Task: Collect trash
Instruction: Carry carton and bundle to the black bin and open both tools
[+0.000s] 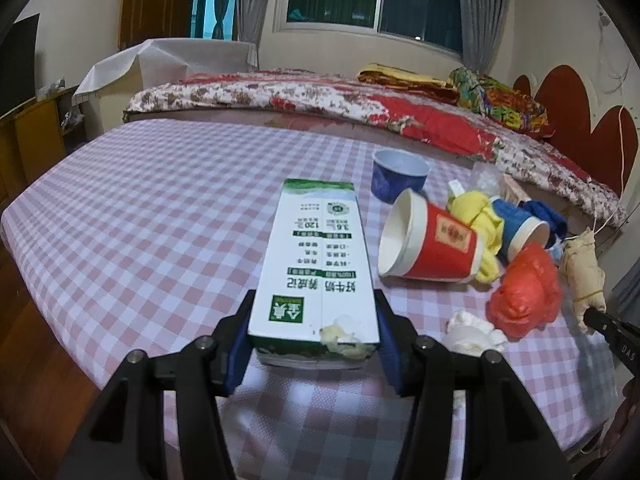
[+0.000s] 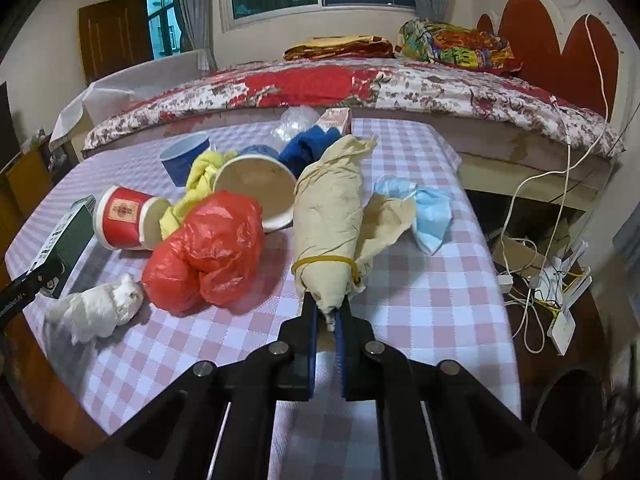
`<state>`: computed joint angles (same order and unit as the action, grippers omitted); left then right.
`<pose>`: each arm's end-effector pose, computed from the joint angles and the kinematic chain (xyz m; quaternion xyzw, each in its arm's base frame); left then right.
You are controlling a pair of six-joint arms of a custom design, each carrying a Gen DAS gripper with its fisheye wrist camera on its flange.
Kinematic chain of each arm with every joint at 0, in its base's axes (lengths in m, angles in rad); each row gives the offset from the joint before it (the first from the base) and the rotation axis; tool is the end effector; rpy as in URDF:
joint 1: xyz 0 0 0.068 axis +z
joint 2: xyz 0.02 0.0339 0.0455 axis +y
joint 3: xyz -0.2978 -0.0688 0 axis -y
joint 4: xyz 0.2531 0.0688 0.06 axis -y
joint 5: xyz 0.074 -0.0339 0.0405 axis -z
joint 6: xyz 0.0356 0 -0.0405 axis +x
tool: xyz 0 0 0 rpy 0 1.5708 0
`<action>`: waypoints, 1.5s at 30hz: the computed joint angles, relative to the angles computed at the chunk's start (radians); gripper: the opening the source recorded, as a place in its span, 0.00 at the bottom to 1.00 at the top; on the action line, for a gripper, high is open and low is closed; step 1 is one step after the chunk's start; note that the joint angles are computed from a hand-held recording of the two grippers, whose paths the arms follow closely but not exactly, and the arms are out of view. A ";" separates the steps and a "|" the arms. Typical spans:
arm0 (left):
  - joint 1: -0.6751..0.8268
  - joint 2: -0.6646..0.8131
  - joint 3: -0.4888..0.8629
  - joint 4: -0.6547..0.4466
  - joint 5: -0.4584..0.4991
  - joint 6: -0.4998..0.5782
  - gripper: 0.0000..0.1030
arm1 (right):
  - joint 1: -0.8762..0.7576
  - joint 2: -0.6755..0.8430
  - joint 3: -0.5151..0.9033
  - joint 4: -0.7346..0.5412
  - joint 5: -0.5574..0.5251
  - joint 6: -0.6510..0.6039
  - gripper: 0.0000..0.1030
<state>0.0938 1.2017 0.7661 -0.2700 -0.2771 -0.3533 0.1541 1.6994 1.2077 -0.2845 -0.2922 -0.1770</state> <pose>0.2477 0.0331 0.2687 -0.2558 0.8640 0.0706 0.4279 0.3806 0.0695 0.2665 -0.2059 0.8905 0.1298 0.3843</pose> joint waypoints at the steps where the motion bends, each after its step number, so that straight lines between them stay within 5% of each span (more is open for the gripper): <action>1: -0.005 -0.012 0.002 -0.006 -0.001 0.002 0.54 | -0.003 -0.008 -0.003 -0.001 -0.002 -0.002 0.08; 21: -0.313 -0.044 0.097 -0.057 -0.110 -0.034 0.53 | -0.168 -0.168 -0.094 -0.028 -0.079 -0.050 0.08; 45: -0.693 0.343 0.355 0.040 -0.049 -0.014 0.53 | -0.636 -0.129 -0.089 -0.075 -0.177 -0.159 0.08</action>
